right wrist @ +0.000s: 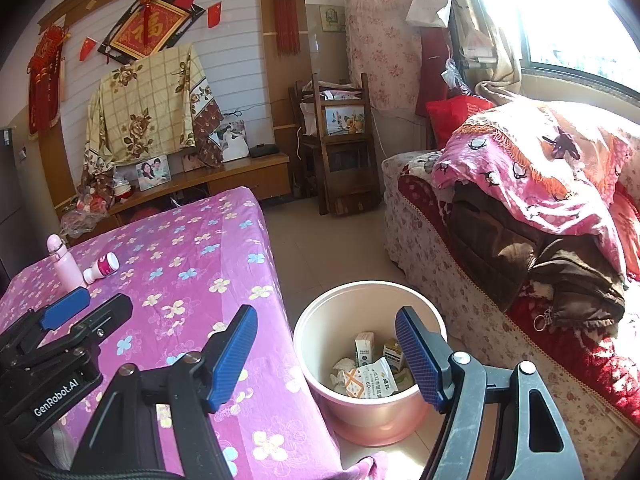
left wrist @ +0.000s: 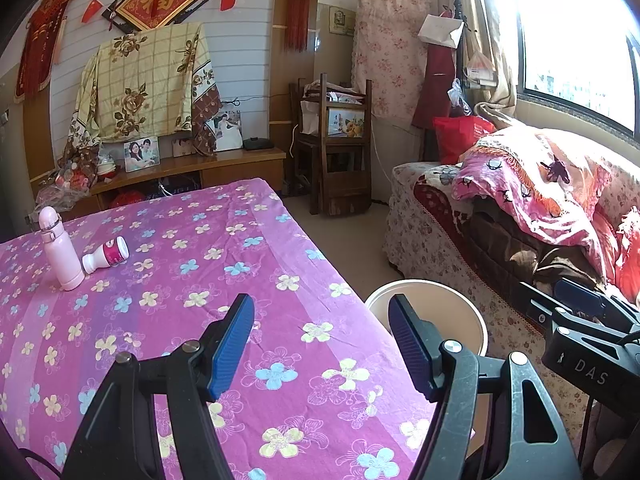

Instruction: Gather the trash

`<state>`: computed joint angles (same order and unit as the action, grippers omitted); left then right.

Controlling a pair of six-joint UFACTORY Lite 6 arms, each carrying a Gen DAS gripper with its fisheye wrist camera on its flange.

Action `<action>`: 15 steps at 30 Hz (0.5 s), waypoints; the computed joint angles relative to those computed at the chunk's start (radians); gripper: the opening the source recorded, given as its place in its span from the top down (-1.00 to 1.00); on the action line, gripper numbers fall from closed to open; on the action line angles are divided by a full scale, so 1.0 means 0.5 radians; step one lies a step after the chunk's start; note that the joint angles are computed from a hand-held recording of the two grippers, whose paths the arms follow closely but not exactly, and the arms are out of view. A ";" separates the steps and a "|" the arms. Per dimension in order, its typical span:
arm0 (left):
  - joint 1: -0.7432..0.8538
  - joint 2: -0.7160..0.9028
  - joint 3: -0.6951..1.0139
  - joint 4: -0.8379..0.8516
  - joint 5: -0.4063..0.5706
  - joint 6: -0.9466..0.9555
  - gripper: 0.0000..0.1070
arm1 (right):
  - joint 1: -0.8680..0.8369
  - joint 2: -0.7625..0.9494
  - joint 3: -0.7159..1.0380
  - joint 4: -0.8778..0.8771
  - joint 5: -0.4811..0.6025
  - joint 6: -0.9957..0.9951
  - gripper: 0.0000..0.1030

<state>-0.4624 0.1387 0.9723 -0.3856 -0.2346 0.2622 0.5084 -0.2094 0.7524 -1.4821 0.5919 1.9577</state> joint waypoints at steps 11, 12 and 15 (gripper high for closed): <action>-0.012 0.001 -0.009 0.038 0.013 -0.032 -0.31 | -0.005 0.014 0.001 0.011 -0.005 -0.011 -0.47; -0.013 0.002 -0.010 0.041 0.012 -0.033 -0.31 | -0.009 0.009 -0.009 0.005 -0.008 -0.003 -0.47; -0.010 0.004 -0.012 0.071 0.013 -0.059 -0.31 | -0.017 0.028 0.007 0.007 -0.020 -0.003 -0.47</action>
<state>-0.4672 0.1409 0.9665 -0.3503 -0.2281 0.2326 0.5000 -0.1956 0.7558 -1.4787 0.5820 1.9564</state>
